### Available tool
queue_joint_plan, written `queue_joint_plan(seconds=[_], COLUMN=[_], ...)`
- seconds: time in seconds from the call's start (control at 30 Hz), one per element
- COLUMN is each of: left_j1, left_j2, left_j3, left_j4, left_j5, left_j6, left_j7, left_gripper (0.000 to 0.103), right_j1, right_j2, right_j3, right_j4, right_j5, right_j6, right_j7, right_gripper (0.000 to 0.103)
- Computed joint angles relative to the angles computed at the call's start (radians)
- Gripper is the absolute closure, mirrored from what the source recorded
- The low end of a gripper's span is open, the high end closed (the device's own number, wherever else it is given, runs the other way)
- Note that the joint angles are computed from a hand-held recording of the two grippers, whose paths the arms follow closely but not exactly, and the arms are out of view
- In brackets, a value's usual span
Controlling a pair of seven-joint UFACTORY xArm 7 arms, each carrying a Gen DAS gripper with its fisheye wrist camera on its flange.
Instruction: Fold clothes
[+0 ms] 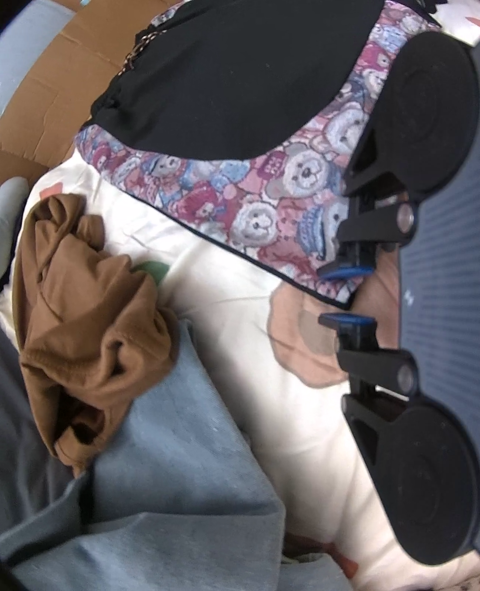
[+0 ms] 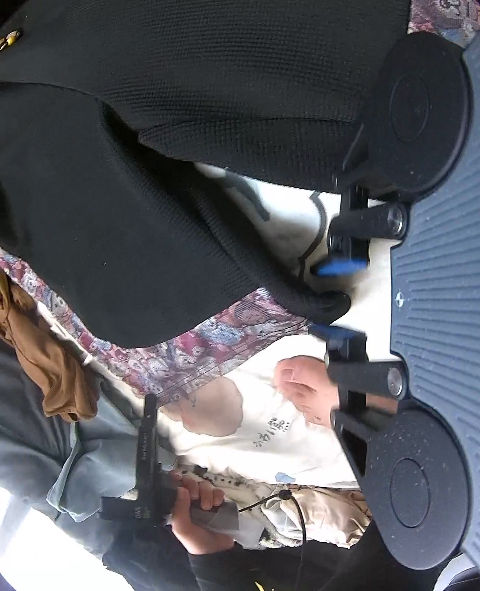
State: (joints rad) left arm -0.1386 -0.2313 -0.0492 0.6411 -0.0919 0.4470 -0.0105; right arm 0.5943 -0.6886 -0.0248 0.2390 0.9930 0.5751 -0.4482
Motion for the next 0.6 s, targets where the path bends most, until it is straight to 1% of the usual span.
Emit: queue_joint_plan(seconds=[0.03, 0.1, 0.13, 0.17, 0.2, 0.23, 0.27, 0.3, 0.33, 0.37, 0.5, 0.6], left_j1=[-0.003, -0.011, -0.016, -0.020, -0.025, -0.028, -0.027, -0.024, -0.024, -0.026, -0.017, -0.012], left_j2=[-0.001, -0.002, 0.001, 0.004, 0.008, 0.012, 0.016, 0.019, 0.022, 0.022, -0.016, -0.053], left_j3=[0.007, 0.017, 0.020, 0.022, 0.023, 0.024, 0.021, 0.017, 0.016, 0.020, 0.015, 0.017], left_j4=[-0.005, -0.013, -0.014, -0.013, -0.013, -0.012, -0.011, -0.011, -0.009, -0.005, -0.011, -0.012], left_j5=[-0.014, -0.045, -0.058, -0.068, -0.079, -0.087, -0.086, -0.079, -0.081, -0.092, -0.083, -0.079], left_j6=[-0.005, -0.011, -0.014, -0.018, -0.021, -0.025, -0.029, -0.031, -0.032, -0.028, -0.024, -0.017], left_j7=[0.007, 0.025, 0.038, 0.051, 0.064, 0.075, 0.079, 0.079, 0.082, 0.090, 0.084, 0.070], left_gripper=[0.077, 0.078, 0.080, 0.080, 0.080, 0.080, 0.080, 0.082, 0.092, 0.095, 0.097, 0.097], right_j1=[0.008, 0.029, 0.035, 0.034, 0.026, 0.018, 0.009, 0.000, -0.009, -0.018, -0.061, -0.094], right_j2=[0.009, 0.048, 0.067, 0.080, 0.092, 0.104, 0.106, 0.108, 0.110, 0.111, 0.094, 0.078], right_j3=[-0.004, -0.019, -0.023, -0.026, -0.026, -0.024, -0.023, -0.021, -0.019, -0.018, -0.044, -0.044], right_j4=[0.003, 0.015, 0.021, 0.024, 0.027, 0.030, 0.031, 0.032, 0.033, 0.033, 0.022, 0.012], right_j5=[0.015, 0.072, 0.103, 0.133, 0.159, 0.185, 0.209, 0.232, 0.254, 0.277, 0.390, 0.451], right_j6=[-0.009, -0.028, -0.033, -0.032, -0.024, -0.015, -0.003, 0.010, 0.022, 0.036, 0.128, 0.181], right_j7=[-0.008, -0.037, -0.054, -0.063, -0.062, -0.062, -0.068, -0.073, -0.077, -0.081, -0.090, -0.097], right_gripper=[0.065, 0.065, 0.066, 0.070, 0.074, 0.094, 0.099, 0.099, 0.100, 0.100, 0.101, 0.101])
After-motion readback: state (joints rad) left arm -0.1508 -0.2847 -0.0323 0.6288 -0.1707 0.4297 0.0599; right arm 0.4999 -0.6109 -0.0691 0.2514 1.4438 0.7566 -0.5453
